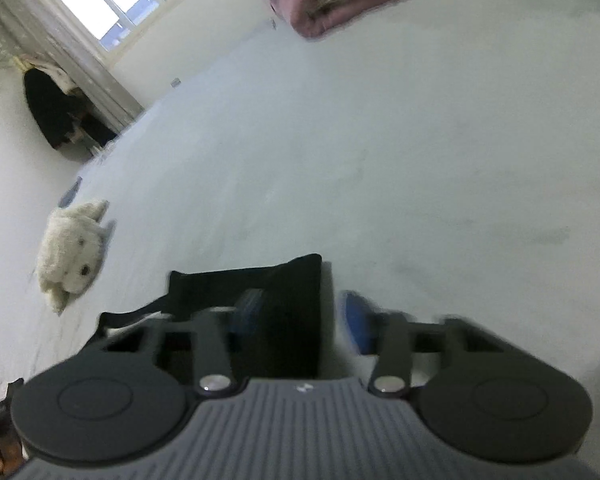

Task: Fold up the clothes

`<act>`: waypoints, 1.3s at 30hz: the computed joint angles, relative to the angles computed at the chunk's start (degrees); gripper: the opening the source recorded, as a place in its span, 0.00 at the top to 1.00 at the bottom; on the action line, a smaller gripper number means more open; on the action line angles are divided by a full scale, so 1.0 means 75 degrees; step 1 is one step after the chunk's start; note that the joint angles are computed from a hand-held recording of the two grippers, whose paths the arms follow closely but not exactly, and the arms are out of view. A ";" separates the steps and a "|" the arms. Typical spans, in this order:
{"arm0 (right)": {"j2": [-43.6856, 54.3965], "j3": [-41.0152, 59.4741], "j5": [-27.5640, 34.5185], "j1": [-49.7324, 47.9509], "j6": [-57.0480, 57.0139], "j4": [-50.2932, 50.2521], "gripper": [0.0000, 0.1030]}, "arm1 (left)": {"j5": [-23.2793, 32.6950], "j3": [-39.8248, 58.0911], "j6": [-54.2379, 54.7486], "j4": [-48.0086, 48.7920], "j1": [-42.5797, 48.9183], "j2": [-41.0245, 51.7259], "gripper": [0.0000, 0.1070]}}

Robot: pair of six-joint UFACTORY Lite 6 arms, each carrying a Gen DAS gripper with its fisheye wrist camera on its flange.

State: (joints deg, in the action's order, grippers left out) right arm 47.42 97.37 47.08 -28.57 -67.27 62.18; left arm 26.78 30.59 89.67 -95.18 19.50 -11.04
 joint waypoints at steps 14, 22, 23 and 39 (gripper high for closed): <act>-0.2040 -0.2821 -0.1640 0.0024 -0.6061 0.3159 0.73 | -0.0459 -0.0537 0.2126 -0.1895 -0.0283 -0.0347 0.86; -0.4015 -0.5185 0.0070 -0.1135 -0.5712 0.1437 0.85 | -0.0157 -0.1321 0.1748 -0.2074 -0.0180 -0.1505 0.86; -0.4107 -0.5433 -0.0182 -0.1108 -0.6041 0.1550 0.86 | -0.0165 -0.1416 0.1745 -0.2126 -0.0350 -0.1645 0.86; -0.4538 -0.5662 -0.0439 -0.1006 -0.6893 0.2829 0.92 | -0.0278 -0.0798 0.3782 -0.4032 -0.1189 0.0237 0.86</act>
State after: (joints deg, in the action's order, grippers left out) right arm 13.39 54.91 43.79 -36.12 -118.97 83.39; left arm 24.70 24.61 118.03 -125.42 10.59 -9.26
